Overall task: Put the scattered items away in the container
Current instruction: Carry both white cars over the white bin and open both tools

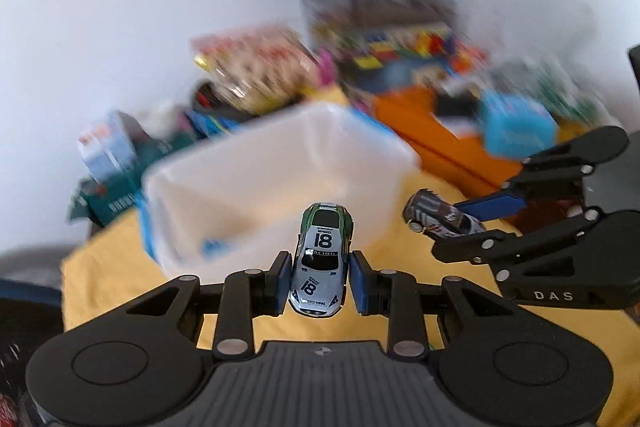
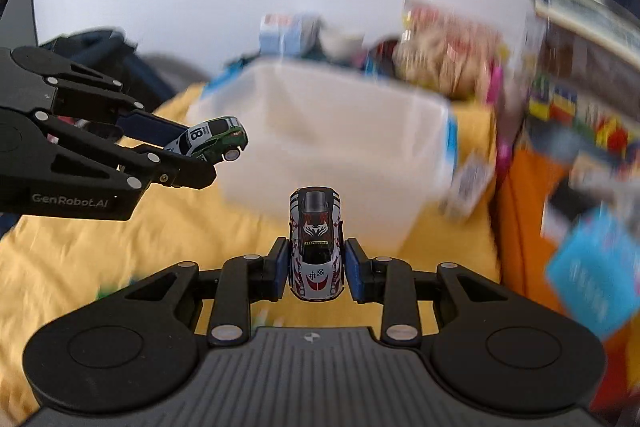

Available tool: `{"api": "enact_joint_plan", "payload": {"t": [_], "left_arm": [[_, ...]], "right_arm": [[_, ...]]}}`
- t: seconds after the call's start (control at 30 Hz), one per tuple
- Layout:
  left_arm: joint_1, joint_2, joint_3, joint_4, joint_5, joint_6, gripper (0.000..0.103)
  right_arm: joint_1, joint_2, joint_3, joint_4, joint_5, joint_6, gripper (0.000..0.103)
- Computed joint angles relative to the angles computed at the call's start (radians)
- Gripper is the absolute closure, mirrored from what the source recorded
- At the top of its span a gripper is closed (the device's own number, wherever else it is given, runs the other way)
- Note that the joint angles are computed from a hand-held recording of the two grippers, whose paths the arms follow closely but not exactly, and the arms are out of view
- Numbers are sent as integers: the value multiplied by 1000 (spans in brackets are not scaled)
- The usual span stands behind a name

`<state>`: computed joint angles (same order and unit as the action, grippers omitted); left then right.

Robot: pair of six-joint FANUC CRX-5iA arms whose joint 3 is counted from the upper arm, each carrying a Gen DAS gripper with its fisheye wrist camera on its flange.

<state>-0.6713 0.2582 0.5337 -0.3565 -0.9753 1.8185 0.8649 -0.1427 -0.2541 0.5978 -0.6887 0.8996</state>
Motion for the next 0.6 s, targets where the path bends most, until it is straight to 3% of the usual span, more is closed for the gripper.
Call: {"api": "enact_joint_plan", "payload": {"t": [0.13, 0.3, 0.4, 0.43, 0.5, 0.6], "left_arm": [[31, 90, 148, -51, -41, 23, 69], [75, 194, 269, -45, -89, 73, 68], [81, 238, 313, -55, -139, 103, 67], [84, 235, 303, -51, -135, 110, 66], [85, 229, 284, -41, -123, 114, 53], [72, 213, 267, -62, -129, 135, 52]], "right_arm": [[-53, 114, 116, 62, 33, -32, 70], [-100, 258, 281, 12, -28, -37, 70], [-118, 315, 353, -37, -81, -39, 67], [-123, 326, 373, -63, -97, -28, 66], [-121, 317, 364, -73, -98, -33, 64], [-116, 311, 349, -60, -102, -35, 64]]}}
